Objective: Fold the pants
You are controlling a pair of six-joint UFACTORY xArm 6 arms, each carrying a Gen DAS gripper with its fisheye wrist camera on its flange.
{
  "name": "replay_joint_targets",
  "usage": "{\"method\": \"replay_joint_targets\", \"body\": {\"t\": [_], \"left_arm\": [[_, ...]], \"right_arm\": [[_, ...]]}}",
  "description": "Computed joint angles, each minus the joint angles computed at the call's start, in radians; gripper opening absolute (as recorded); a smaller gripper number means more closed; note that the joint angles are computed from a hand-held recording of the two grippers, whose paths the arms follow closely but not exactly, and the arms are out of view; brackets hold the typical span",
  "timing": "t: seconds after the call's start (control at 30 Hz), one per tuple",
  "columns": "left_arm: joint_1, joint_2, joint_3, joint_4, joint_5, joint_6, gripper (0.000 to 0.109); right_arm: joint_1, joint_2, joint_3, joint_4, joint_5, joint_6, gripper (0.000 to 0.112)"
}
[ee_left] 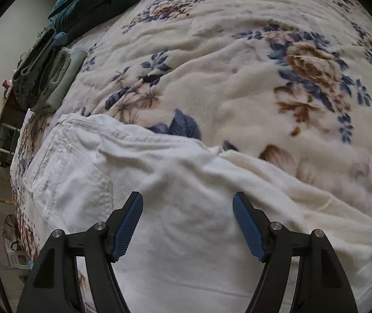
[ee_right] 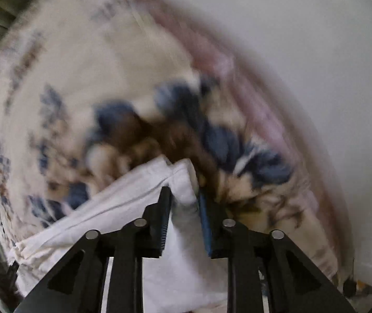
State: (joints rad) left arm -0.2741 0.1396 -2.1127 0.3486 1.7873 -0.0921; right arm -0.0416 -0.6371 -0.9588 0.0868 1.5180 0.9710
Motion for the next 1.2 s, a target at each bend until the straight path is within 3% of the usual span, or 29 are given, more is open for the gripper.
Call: {"method": "replay_joint_targets", "body": {"t": [0.07,0.2,0.3,0.4,0.47,0.53,0.6,0.67,0.77,0.8,0.83,0.87,0.9,1.0,1.07,1.13,1.17,1.2], "left_arm": [[0.004,0.023,-0.034,-0.006,0.009,0.000,0.070],[0.008,0.015,-0.050,-0.038,0.012,0.010,0.070],[0.014,-0.026,-0.015,-0.057,0.010,0.025,0.070],[0.003,-0.105,0.101,-0.024,-0.029,0.058,0.070],[0.003,-0.156,0.193,-0.003,-0.040,0.080,0.070],[0.014,-0.197,0.281,0.012,-0.032,0.095,0.070],[0.041,-0.233,0.351,-0.007,-0.021,0.097,0.071],[0.076,-0.269,0.394,-0.037,-0.035,0.079,0.079],[0.107,-0.265,0.384,-0.070,-0.023,0.059,0.082],[0.113,-0.255,0.370,-0.079,-0.013,0.052,0.082],[0.115,-0.245,0.358,-0.084,-0.006,0.049,0.082],[0.116,-0.239,0.349,-0.087,-0.003,0.049,0.082],[0.116,-0.234,0.341,-0.088,-0.004,0.053,0.082],[0.122,-0.221,0.324,-0.097,-0.001,0.073,0.082],[0.134,-0.213,0.309,-0.112,0.006,0.078,0.082],[0.144,-0.214,0.303,-0.119,0.005,0.082,0.082],[0.148,-0.212,0.295,-0.122,0.005,0.082,0.082],[0.154,-0.206,0.281,-0.125,0.008,0.084,0.082]], "right_arm": [[0.007,-0.004,-0.033,-0.035,0.022,0.025,0.037],[0.203,0.063,-0.229,-0.235,0.150,0.130,0.046],[0.330,0.134,-0.279,-0.166,0.008,0.102,0.046],[0.395,0.296,-0.316,0.050,-0.213,-0.087,0.046],[0.428,0.460,-0.401,0.161,-0.299,-0.247,0.046],[0.449,0.608,-0.527,0.187,-0.261,-0.351,0.046],[0.459,0.763,-0.675,0.231,-0.163,-0.452,0.046],[0.469,0.833,-0.755,0.250,-0.105,-0.515,0.046],[0.495,0.934,-0.894,0.213,0.009,-0.615,0.046],[0.506,0.947,-0.908,0.192,0.020,-0.635,0.042],[0.514,0.950,-0.906,0.181,0.013,-0.648,0.032],[0.531,0.956,-0.919,0.132,0.017,-0.647,0.011],[0.539,0.952,-0.919,0.099,0.010,-0.634,0.001],[0.532,0.908,-0.888,-0.016,-0.038,-0.517,0.001],[0.476,0.882,-0.849,0.068,-0.070,-0.462,0.001],[0.435,0.833,-0.775,0.278,-0.176,-0.452,0.002],[0.415,0.840,-0.778,0.376,-0.179,-0.508,0.005],[0.418,0.872,-0.824,0.443,-0.153,-0.564,0.019]]}}
